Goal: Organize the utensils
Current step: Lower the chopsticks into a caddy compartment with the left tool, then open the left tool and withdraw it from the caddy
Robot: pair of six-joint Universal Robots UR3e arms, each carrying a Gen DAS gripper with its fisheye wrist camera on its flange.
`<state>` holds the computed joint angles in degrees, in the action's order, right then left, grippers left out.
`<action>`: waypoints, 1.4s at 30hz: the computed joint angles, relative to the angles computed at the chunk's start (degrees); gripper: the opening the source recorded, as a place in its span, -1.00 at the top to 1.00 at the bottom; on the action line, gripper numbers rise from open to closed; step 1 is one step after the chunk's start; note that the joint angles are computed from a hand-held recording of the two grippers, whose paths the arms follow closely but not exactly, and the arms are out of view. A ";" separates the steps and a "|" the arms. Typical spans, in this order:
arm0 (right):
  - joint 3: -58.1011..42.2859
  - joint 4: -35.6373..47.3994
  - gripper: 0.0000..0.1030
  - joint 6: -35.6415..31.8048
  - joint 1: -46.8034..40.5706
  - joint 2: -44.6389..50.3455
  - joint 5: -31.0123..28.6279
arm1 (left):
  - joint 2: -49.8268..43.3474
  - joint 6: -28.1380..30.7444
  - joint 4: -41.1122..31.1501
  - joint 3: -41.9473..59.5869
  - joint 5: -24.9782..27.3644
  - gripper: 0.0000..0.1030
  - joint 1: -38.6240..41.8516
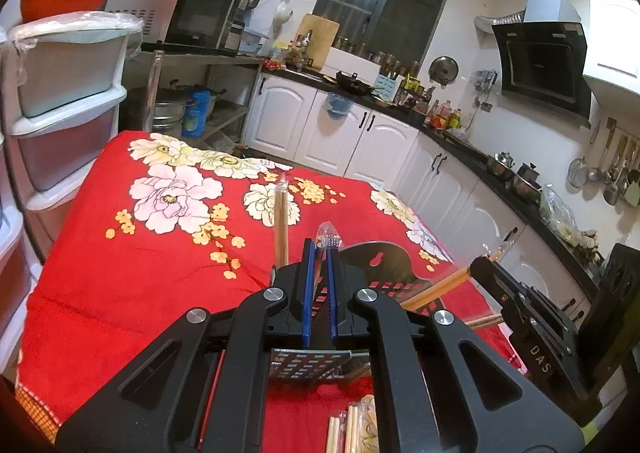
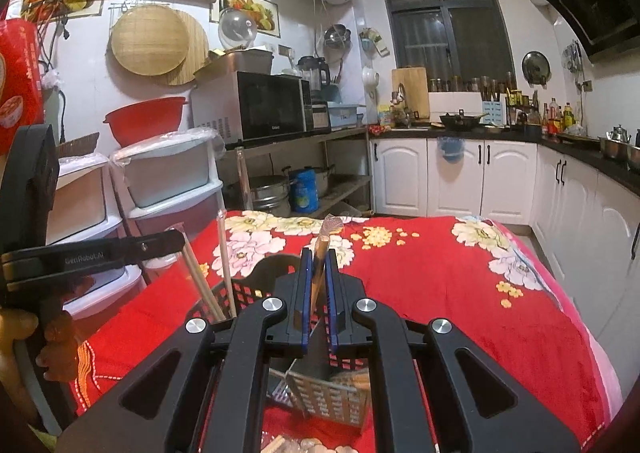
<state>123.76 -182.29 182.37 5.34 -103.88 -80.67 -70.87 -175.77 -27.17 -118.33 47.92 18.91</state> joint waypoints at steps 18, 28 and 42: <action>4.39 4.29 0.58 -1.09 -2.38 -5.84 3.35 | 8.84 3.95 -9.61 -3.94 -3.77 0.51 6.07; 7.62 6.77 0.37 -1.20 -4.55 -10.91 5.98 | 16.03 6.89 -16.11 -7.32 -5.88 0.13 10.47; 14.30 15.74 0.13 -4.44 -11.51 -23.74 13.74 | 27.51 13.83 -31.12 -10.59 -8.75 -0.58 17.82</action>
